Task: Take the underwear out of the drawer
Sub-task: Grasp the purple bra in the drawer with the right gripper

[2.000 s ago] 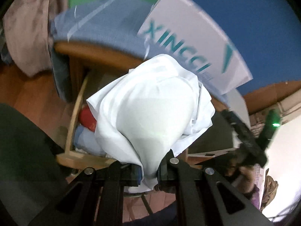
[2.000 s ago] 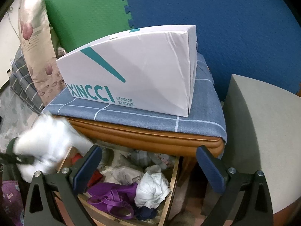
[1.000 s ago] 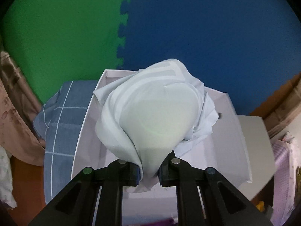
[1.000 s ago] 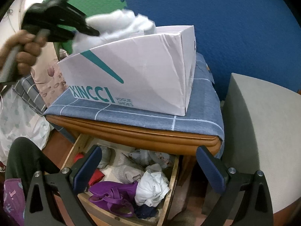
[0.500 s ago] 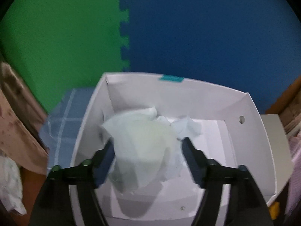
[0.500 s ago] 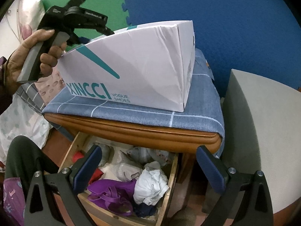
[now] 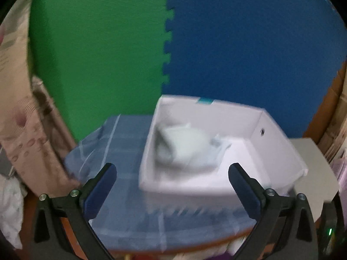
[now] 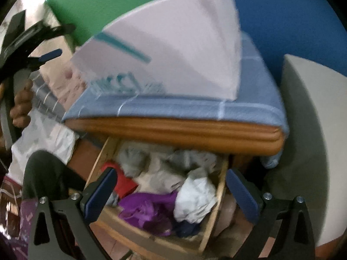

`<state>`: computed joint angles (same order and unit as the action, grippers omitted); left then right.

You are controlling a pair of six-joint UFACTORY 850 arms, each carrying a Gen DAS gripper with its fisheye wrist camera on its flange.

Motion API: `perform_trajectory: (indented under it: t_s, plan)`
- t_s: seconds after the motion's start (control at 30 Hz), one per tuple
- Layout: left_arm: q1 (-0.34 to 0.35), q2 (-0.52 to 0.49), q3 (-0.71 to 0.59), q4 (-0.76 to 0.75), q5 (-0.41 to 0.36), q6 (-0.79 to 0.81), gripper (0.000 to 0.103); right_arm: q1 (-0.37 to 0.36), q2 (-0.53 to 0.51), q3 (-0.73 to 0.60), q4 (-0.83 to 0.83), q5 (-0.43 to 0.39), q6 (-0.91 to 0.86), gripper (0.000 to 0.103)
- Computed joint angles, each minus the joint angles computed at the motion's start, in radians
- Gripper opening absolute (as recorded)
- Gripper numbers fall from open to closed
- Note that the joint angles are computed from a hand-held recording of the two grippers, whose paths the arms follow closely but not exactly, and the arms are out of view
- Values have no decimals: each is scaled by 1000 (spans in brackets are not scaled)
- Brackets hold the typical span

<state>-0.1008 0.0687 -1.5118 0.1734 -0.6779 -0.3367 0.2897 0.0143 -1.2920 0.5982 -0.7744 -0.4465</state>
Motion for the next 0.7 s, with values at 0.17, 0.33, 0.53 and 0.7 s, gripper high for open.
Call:
perform_trajectory:
  t_s: [0.17,0.33,0.53,0.7]
  plan:
    - [98,123,168,-72,-30,37,102,44,-27,-11,-25,-81,-6,103]
    - [214,238,309,-94,5,31,102,26,-73,-14,90,-210,41,103]
    - [347,318,425,-410,70,192,102,-7,-110,21,185,-292,193,103]
    - [367,304,426,-489,46,239,102,32,-117,29,154,-289,266,103]
